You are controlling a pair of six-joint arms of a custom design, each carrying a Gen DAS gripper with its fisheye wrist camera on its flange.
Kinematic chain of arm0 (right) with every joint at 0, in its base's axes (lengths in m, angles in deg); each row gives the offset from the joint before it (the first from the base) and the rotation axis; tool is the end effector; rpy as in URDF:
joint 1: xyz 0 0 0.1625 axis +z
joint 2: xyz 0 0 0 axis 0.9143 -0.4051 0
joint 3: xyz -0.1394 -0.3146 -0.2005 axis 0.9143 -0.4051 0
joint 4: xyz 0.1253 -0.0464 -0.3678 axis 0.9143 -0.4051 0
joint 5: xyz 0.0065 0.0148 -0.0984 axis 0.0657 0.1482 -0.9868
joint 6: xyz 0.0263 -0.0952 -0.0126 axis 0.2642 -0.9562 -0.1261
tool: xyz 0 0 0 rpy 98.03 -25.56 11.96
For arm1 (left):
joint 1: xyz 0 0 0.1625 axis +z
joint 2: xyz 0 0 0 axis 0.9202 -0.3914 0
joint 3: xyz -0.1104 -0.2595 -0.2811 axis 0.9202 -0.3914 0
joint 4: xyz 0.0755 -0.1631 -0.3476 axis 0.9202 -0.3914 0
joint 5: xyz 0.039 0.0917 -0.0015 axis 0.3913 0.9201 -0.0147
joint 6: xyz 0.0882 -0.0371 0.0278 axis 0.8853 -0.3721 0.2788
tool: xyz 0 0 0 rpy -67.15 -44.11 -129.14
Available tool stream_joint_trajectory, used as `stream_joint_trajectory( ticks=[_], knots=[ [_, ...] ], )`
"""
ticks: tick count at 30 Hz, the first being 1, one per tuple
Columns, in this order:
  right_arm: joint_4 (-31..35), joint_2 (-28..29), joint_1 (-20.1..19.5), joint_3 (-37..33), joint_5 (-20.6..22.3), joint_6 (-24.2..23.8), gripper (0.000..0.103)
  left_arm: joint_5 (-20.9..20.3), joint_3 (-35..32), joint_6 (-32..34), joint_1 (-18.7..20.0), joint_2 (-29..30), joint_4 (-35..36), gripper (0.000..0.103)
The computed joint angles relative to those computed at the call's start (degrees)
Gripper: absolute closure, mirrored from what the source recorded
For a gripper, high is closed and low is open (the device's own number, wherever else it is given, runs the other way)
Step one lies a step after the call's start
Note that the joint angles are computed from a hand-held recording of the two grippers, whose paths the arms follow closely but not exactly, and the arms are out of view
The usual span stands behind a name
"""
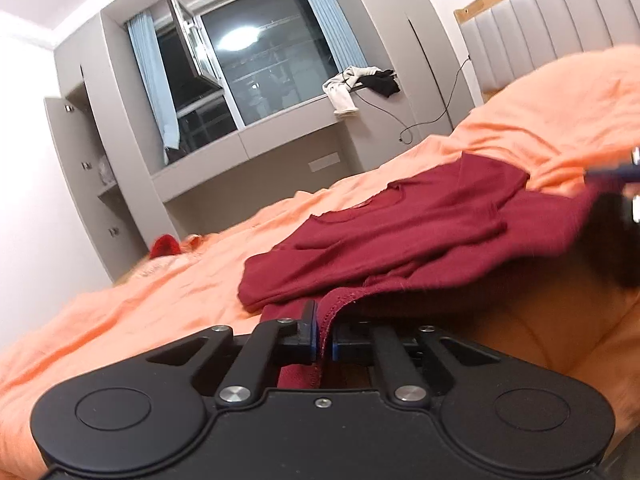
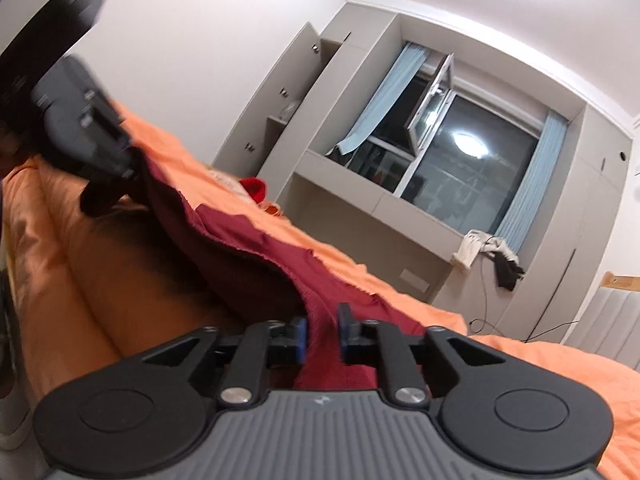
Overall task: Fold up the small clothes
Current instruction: 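Close the right tool on the hem edge beside the left tool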
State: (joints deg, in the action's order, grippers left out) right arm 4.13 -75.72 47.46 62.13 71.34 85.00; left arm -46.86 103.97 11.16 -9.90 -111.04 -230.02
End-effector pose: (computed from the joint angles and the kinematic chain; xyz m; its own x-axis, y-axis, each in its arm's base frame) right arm 0.2499 -0.3730 -0.0125 -0.2547 0.0413 0.9661 -0.9548 0.1476 -0.2580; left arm -0.0959 -0.4761 0.2338 -0.3026 0.4594 -0.8351 0.9526 0.1177 -0.2804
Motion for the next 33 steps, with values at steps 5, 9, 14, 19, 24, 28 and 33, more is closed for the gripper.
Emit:
stream_joint_trajectory(
  ticks=[5,9,14,19,24,28,33],
  knots=[
    [6.8,2.1,0.0,-2.8,2.6,0.9,0.036,0.4,-3.6,-5.8,-1.0,-1.3,6.6,0.097],
    [3.4,5.4,-0.2,-3.9,5.3,-5.3,0.031,0.6,-4.9,-6.5,-2.0,-1.9,8.2,0.097],
    [-11.5,9.0,-0.4,-3.2,7.1,-15.1,0.035,0.3,-4.9,-6.8,-2.2,-2.4,8.3,0.097],
    [-14.4,8.9,-0.5,-2.5,9.0,-14.5,0.058,-0.2,-5.3,-8.4,-1.6,-3.1,10.1,0.097],
    [-19.5,8.0,1.2,-0.6,8.1,-15.1,0.091,-0.3,-3.5,-4.2,-1.3,-1.7,4.2,0.095],
    [-22.3,5.9,2.9,1.3,7.3,-13.1,0.097,1.1,-1.4,-4.0,-0.7,-0.7,1.5,0.089],
    [-20.3,3.1,4.4,0.9,6.2,-16.3,0.098,6.4,-0.1,-2.4,-0.4,1.2,1.7,0.070]
  ],
)
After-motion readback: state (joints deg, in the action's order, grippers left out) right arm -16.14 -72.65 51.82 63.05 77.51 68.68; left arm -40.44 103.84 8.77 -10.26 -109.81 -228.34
